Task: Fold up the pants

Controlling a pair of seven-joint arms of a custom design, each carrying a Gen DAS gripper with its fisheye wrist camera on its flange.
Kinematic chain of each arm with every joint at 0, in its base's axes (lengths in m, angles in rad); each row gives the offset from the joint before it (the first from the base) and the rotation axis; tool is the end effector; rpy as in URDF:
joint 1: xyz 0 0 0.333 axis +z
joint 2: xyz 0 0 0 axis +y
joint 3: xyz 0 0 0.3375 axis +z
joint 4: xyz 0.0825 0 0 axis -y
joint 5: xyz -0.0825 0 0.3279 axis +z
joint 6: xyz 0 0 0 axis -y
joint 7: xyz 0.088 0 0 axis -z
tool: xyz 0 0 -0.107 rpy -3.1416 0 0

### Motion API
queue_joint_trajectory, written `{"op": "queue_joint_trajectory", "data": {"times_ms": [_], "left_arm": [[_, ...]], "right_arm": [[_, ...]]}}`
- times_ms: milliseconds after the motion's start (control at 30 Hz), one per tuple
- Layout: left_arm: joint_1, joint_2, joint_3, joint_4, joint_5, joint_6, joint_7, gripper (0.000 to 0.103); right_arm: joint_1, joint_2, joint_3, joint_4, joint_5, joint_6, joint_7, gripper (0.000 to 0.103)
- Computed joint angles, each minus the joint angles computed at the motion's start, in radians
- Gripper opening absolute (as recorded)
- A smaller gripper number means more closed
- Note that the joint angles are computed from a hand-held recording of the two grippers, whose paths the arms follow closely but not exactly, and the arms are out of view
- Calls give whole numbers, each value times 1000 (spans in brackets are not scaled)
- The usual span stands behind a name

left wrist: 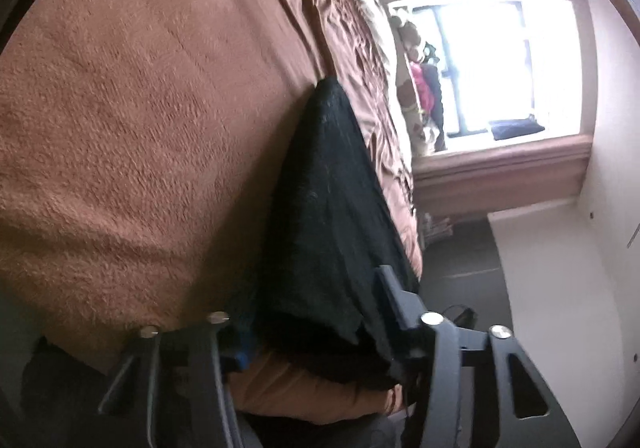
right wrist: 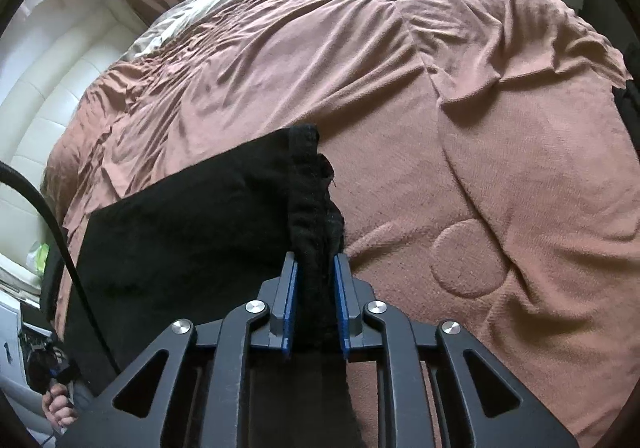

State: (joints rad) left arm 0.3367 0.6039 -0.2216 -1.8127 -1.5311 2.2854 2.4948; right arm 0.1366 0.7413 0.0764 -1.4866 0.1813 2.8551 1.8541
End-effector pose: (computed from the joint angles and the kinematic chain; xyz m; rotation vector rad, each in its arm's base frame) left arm 0.6265 0.0666 0.2809 1.9835 -1.2441 1.4098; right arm 0.7207 0.1297 0.3561 -1.5305 2.0003 -0.2511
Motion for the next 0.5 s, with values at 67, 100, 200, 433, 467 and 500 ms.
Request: {"op": "queue_joint_trajectory", "data": {"times_ms": [67, 100, 200, 433, 467, 500], "left_arm": [[-9, 7, 9, 7, 32, 11, -53, 46], [-14, 12, 9, 13, 45, 18, -70, 43], [-16, 19, 3, 27, 77, 36, -98, 42], [-13, 20, -17, 37, 104, 64, -91, 42], [-14, 18, -17, 36, 108, 69, -90, 42], [-15, 17, -19, 35, 111, 74, -88, 42]], "right_arm": [[29, -18, -40, -9, -21, -35, 32, 26], [46, -32, -62, -21, -36, -42, 54, 27], [102, -95, -129, -94, -97, -21, 125, 27], [265, -234, -266, -248, -315, 91, 295, 27], [273, -246, -263, -260, -335, 109, 305, 27], [277, -254, -250, -264, -347, 123, 309, 27]]}}
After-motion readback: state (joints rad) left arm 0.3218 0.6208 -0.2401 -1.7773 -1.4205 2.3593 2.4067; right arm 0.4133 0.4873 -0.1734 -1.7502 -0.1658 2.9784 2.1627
